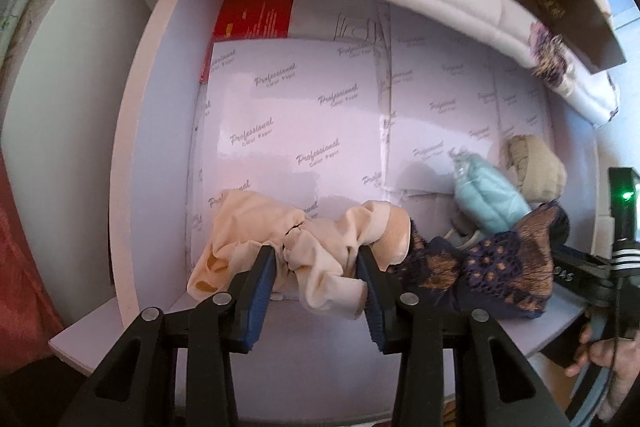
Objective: Organize soft objects
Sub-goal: 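Lift the cream garment with the left gripper toward the gold tray while the right holds the black garment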
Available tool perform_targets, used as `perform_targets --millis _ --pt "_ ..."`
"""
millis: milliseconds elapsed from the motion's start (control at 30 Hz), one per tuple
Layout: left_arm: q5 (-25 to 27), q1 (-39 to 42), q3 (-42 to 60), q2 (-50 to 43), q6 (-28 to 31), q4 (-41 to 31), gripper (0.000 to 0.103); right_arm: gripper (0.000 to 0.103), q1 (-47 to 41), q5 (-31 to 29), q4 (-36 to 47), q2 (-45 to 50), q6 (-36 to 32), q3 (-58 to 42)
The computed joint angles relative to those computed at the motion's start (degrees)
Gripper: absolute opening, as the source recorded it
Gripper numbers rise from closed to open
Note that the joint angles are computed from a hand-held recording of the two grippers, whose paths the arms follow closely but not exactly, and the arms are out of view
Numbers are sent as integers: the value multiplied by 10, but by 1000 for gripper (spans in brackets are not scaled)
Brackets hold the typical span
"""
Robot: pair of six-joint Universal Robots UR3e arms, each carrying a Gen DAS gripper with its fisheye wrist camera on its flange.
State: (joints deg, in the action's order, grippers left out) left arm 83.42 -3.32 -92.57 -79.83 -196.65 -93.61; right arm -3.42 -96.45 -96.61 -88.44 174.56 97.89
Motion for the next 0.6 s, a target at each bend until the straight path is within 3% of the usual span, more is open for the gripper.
perform_targets --millis 167,300,433,600 --pt "0 -1 12 8 3 3 32 53 6 -5 -2 -2 -3 1" --pt "-9 -12 22 4 14 6 17 50 57 -38 -19 4 -6 -2" --pt "-36 -13 32 11 31 23 15 48 62 -33 -21 4 -5 0" --pt "-96 44 56 22 41 7 14 47 67 -33 -19 6 -3 -5"
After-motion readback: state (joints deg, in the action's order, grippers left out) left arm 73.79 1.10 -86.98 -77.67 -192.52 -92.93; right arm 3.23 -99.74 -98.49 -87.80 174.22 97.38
